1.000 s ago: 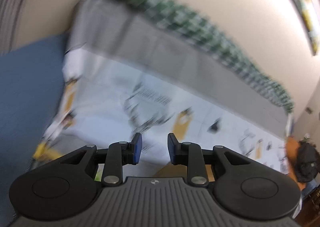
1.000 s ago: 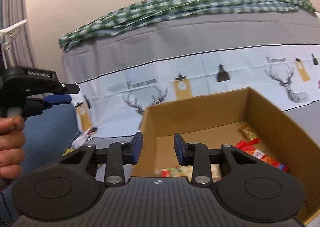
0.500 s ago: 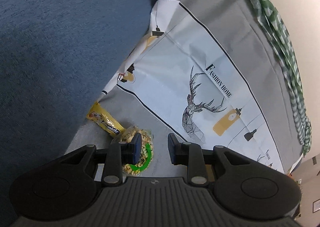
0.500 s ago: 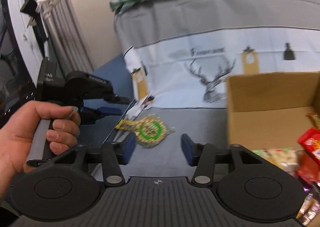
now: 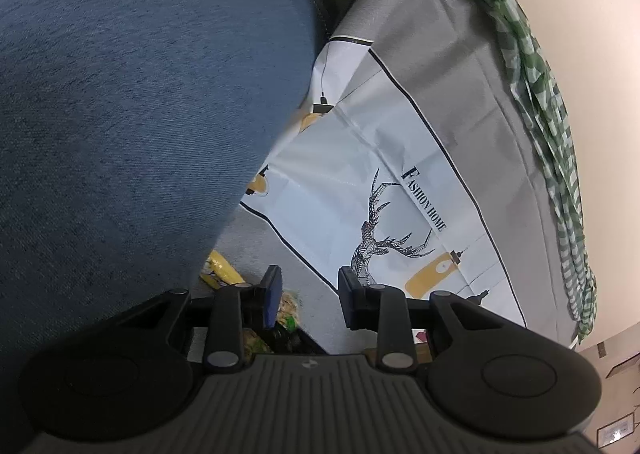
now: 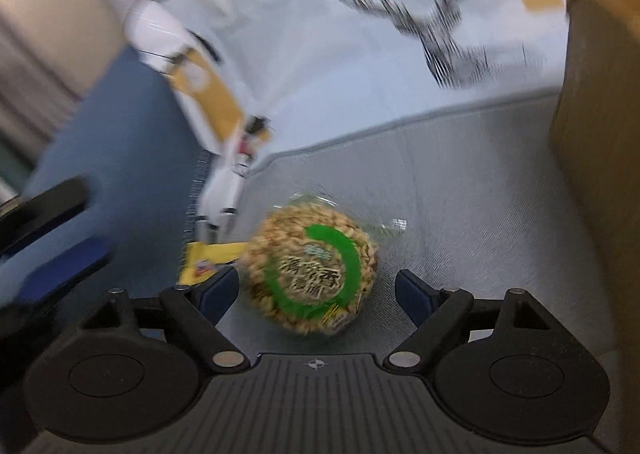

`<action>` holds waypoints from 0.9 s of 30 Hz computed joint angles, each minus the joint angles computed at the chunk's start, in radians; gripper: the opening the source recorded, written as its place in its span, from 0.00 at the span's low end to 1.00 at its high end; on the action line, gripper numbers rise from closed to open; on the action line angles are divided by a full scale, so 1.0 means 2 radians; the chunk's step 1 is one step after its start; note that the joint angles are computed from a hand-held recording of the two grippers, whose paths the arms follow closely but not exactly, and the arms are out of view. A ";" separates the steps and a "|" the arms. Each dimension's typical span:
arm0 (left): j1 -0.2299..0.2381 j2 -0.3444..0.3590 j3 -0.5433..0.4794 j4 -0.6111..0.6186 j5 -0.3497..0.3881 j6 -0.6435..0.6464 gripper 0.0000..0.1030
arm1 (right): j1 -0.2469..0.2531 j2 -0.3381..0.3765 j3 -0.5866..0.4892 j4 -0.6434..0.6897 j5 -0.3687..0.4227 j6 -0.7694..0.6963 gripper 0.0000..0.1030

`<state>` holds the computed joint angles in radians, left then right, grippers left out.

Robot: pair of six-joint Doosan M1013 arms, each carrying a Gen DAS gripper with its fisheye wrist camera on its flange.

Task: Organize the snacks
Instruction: 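Lower the right tool onto the round grain cake while the left tool reaches the yellow wafer bar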

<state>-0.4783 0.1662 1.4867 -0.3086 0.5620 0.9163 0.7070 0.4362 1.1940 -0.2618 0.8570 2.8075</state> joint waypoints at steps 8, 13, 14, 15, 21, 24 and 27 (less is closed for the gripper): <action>0.000 0.002 -0.003 -0.002 0.002 0.005 0.32 | 0.009 0.030 -0.040 -0.037 0.049 -0.008 0.64; -0.001 0.002 -0.005 0.002 0.006 0.005 0.32 | 0.010 0.014 -0.031 -0.014 0.035 -0.049 0.28; -0.001 0.002 -0.005 0.002 0.005 0.005 0.32 | 0.013 0.011 -0.032 -0.014 0.040 -0.061 0.28; -0.001 0.002 -0.005 0.003 0.005 0.004 0.32 | 0.015 0.008 -0.031 -0.013 0.044 -0.075 0.28; -0.005 0.003 -0.006 0.022 0.014 0.001 0.32 | 0.037 -0.040 0.012 -0.013 0.057 -0.123 0.28; -0.005 0.003 -0.007 0.027 0.014 -0.004 0.32 | 0.050 -0.064 0.041 -0.028 0.046 -0.126 0.28; -0.008 0.003 -0.006 0.040 0.014 -0.014 0.32 | 0.056 -0.069 0.051 -0.052 0.041 -0.111 0.28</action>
<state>-0.4933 0.1718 1.4746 -0.2288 0.5892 0.8878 0.8196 0.2982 1.2969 -0.3667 0.9381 2.5863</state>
